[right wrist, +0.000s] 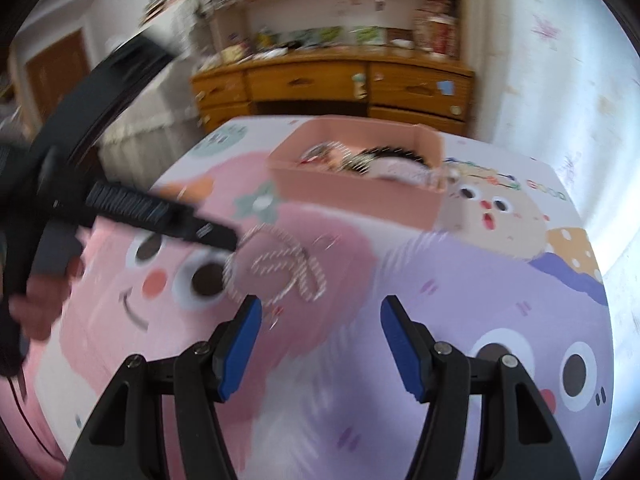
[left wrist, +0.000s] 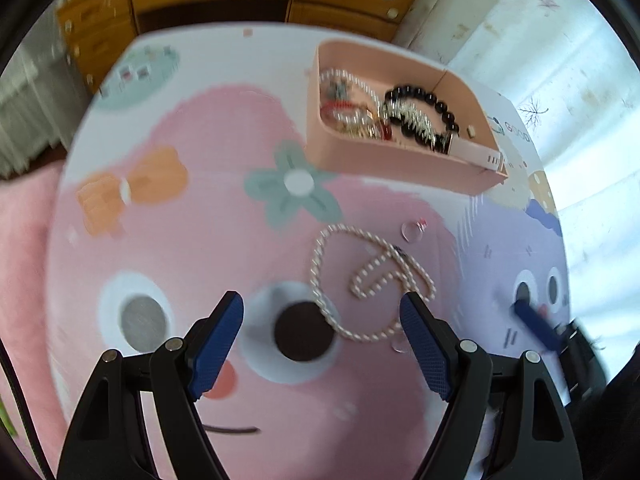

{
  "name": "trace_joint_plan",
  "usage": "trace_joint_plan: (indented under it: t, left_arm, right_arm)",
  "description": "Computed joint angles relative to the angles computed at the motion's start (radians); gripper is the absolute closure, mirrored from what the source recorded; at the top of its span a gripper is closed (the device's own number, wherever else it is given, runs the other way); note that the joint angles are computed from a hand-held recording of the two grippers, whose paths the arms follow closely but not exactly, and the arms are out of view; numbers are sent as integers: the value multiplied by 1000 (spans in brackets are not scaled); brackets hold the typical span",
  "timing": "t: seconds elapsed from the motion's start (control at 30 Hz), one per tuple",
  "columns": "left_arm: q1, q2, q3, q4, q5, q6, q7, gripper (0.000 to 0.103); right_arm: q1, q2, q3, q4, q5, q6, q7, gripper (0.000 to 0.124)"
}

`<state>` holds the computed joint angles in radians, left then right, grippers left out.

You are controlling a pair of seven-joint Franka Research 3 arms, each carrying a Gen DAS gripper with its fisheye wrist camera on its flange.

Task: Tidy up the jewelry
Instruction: 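Withdraw both tools from the tray toward the pearl necklace, then grasp the pearl necklace with the left tool while the right tool grasps the small ring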

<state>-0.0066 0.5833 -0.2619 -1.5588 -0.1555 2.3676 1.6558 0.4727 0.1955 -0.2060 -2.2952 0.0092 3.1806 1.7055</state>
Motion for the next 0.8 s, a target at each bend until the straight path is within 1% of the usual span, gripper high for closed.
trace_joint_plan:
  t: [0.07, 0.13, 0.17, 0.23, 0.27, 0.3, 0.37, 0.4, 0.6, 0.63, 0.7, 0.8]
  left_arm:
    - [-3, 23, -4, 34, -10, -56, -18, 24]
    - [-16, 44, 0, 67, -2, -100, -36, 24]
    - [-27, 55, 5, 87, 10, -125, -47, 24]
    - [-52, 80, 16, 131, 40, -173, -75, 24]
    - [-67, 97, 23, 161, 57, -206, -94, 24]
    - [-77, 112, 27, 188, 69, -231, -109, 23]
    - [-90, 138, 31, 232, 82, -272, -138, 21]
    - [-97, 155, 33, 261, 89, -297, -152, 20]
    - [-140, 249, 51, 427, 143, -414, -215, 19]
    - [-147, 262, 54, 450, 152, -428, -224, 17]
    - [-163, 295, 59, 507, 169, -459, -238, 15]
    - [-180, 340, 61, 589, 181, -505, -253, 14]
  right_arm:
    - [-14, -1, 27, -10, -15, -2, -43, 62]
    - [-11, 1, 36, -16, -36, 3, -85, 62]
    - [10, 3, 19, -18, -56, 5, -100, 62]
    - [90, 11, -59, -20, -105, 7, -101, 65]
    - [144, 18, -116, -17, -156, 5, -77, 67]
    - [169, 24, -137, -15, -155, 2, -91, 69]
    - [143, 27, -107, -10, -151, -7, -115, 73]
    - [118, 30, -79, -8, -144, -10, -132, 76]
    - [-20, 47, 67, 9, -60, -11, -228, 79]
    - [-43, 49, 90, 13, -42, -13, -249, 80]
    - [-59, 57, 107, 23, -19, -16, -277, 82]
    - [-42, 68, 89, 32, -10, -13, -300, 84]
